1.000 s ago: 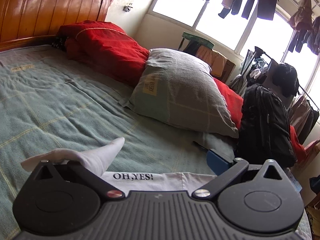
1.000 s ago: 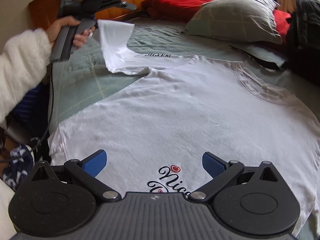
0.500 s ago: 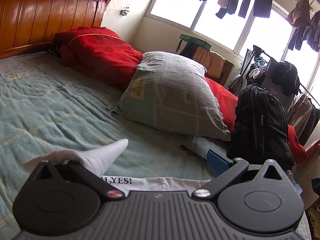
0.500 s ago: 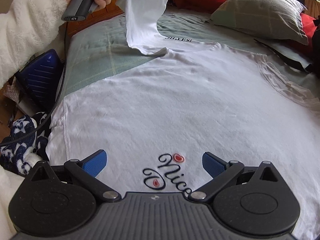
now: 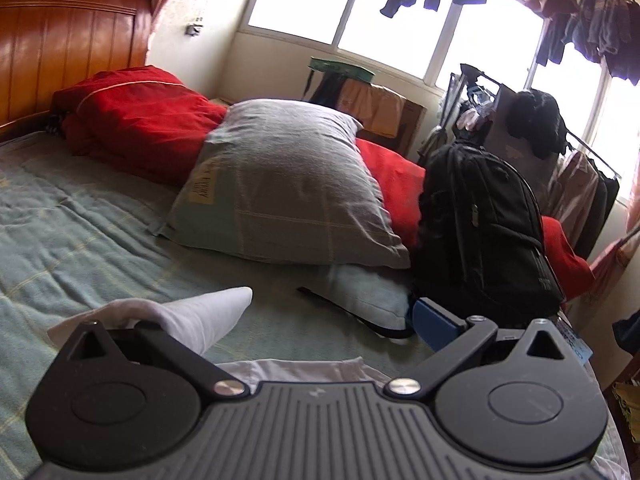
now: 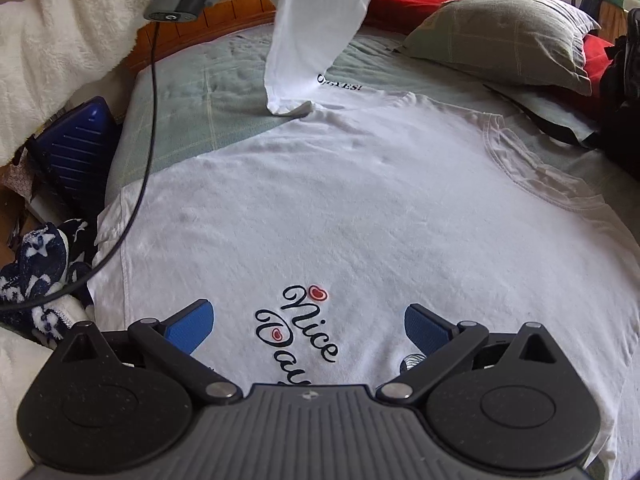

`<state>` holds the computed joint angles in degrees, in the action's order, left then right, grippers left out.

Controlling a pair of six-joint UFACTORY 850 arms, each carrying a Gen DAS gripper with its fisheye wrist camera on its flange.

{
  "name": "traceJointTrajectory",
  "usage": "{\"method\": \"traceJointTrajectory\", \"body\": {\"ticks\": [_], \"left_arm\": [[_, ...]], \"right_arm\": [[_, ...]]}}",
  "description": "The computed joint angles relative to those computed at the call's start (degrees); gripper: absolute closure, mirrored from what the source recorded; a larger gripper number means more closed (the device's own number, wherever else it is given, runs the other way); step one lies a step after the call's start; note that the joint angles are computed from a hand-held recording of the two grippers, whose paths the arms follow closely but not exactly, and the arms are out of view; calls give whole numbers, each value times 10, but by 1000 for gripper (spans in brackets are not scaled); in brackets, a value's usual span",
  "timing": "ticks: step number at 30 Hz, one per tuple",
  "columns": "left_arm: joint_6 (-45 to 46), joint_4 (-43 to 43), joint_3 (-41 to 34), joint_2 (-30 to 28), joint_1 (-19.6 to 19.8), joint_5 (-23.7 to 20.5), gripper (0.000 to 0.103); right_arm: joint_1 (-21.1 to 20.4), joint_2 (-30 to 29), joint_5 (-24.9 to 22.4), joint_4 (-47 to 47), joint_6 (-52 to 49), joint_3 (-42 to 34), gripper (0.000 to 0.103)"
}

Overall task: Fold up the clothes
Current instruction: 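Grasp the sleeve cuff with the left gripper and lift it up, then carry the held sleeve across the shirt body with the left gripper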

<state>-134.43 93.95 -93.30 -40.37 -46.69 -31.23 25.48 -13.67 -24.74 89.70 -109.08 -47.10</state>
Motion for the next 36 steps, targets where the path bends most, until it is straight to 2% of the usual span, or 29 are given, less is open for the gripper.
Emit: {"method": "traceJointTrajectory", "body": {"ticks": [20,27,33,36], "left_arm": [[79,-25,-155,-118,-20,89,1],[140,-64,-205,-161,-33,94,1],[91,-17,-226,-195,-43,108,1],[105,-24,-247,-217,-50,103,1]], "right_arm": [[-24,10,-9,8,-16,5,0],[-41,15,-11,12,-21,5,0],[-52,14,-6,0,-23,4,0],[-57,10,-2,-2,-18,1,0]]}}
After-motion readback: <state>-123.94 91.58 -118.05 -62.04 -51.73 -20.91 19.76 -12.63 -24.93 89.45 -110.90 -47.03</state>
